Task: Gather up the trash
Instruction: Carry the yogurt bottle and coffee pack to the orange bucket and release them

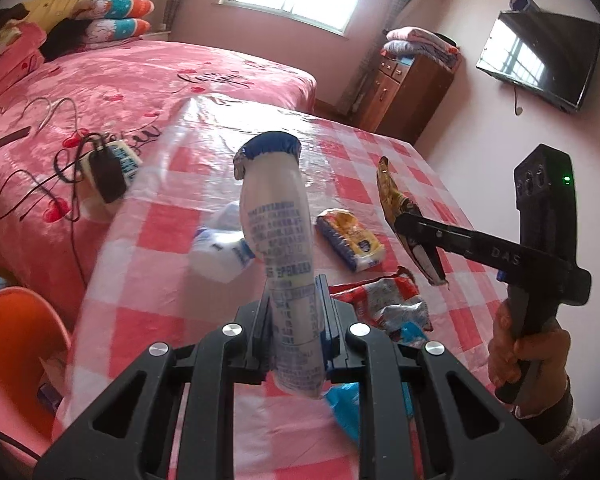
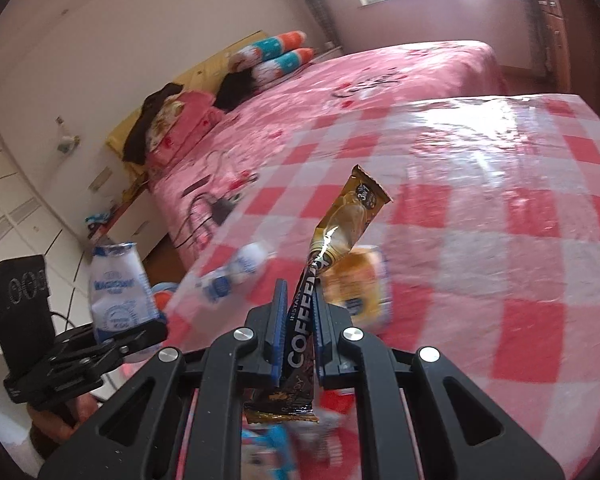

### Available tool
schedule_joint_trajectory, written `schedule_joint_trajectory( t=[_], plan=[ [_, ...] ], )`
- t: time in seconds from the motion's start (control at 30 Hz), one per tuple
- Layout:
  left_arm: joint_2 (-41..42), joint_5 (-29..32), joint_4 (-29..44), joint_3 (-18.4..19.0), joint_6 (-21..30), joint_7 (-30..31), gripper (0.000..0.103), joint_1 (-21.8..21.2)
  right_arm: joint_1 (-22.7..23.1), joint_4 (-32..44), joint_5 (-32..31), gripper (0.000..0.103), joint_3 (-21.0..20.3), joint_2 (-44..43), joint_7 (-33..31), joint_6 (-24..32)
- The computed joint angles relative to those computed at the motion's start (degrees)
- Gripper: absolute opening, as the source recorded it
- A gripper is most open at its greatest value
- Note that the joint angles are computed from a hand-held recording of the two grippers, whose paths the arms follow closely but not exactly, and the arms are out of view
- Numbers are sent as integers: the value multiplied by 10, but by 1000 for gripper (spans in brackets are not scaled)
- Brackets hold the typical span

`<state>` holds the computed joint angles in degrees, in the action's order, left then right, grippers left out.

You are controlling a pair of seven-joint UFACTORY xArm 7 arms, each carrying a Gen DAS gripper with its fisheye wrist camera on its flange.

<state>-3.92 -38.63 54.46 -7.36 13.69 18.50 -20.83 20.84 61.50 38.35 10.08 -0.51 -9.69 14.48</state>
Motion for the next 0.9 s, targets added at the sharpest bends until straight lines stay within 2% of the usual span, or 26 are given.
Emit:
schedule_joint_trajectory(
  t=[0.2, 0.4, 0.73, 0.9],
  plan=[
    [-32, -39, -42, 24, -6, 26, 20, 4, 21, 50, -10, 13, 25, 30, 4, 30],
    [-64, -61, -90, 56, -16, 36, 20, 13, 40, 134, -39, 13, 55, 88, 10, 70],
    [-111, -38, -168, 114, -42, -3, 21, 48, 100, 341, -160, 13, 81, 247, 68, 151],
    [-117, -35, -191, 148, -49, -15, 21, 53, 134, 447, -196, 13, 85, 328, 83, 201]
  ],
)
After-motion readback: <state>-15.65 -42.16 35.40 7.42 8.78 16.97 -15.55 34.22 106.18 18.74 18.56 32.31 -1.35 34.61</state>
